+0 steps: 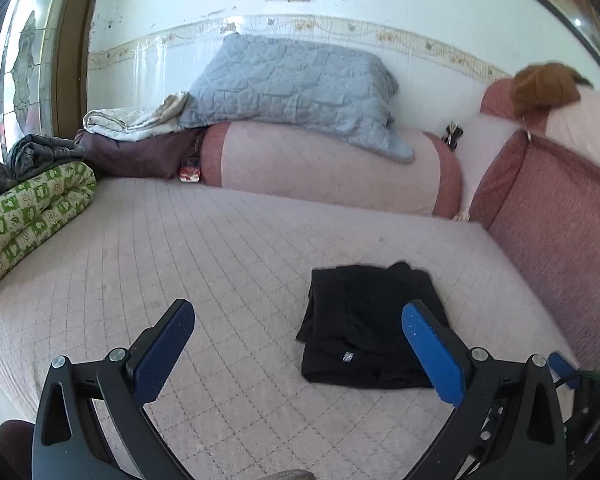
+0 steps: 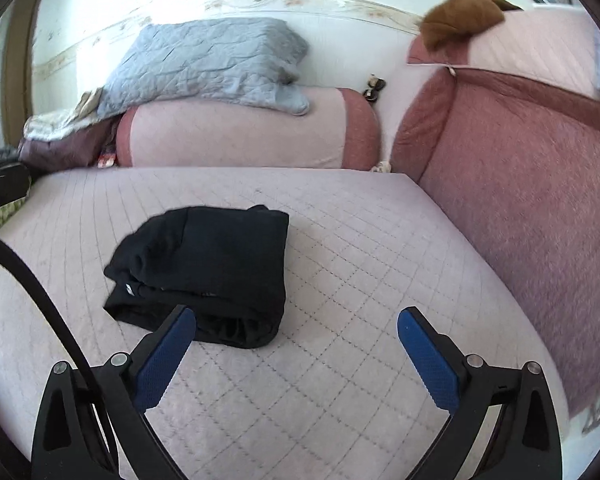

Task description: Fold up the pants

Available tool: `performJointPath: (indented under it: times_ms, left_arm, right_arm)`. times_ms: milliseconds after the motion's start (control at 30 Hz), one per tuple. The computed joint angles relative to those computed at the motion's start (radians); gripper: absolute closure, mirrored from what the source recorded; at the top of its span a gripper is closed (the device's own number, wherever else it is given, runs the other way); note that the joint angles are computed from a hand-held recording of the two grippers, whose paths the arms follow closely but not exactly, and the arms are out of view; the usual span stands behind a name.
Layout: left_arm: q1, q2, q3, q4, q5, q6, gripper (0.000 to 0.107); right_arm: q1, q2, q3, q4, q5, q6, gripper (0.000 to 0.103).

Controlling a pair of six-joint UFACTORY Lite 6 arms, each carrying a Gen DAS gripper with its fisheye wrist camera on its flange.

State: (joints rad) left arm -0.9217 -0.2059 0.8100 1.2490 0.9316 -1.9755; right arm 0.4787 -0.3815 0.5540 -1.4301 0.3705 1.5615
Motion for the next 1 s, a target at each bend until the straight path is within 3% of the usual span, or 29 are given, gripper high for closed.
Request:
performJointPath:
  times_ms: [67,167,300,500,1000]
  left_arm:
    - [0.009,0.041,-0.025,0.012,-0.015,-0.013,0.004]
    - [0.040,0.096,-0.058,0.020,-0.062,-0.038,0.004]
    - [0.114,0.140,-0.060,0.000,-0.190,-0.036,0.004]
    - [0.084,0.189,-0.047,0.006,-0.171,-0.043,0.004]
    - [0.147,0.264,-0.002,-0.073,-0.306,0.050,0.004]
  right_arm:
    - [-0.006,0.035,-0.032,-0.132,0.009,0.143,0.000]
    - [-0.038,0.109,-0.013,-0.100,-0.028,0.149,0.000]
    - [-0.007,0.137,-0.006,-0.201,-0.016,0.275,0.000]
    - [0.028,0.174,-0.004,-0.210,-0.035,0.300,0.000]
    - [0.018,0.276,0.037,-0.267,-0.085,0.362,0.000]
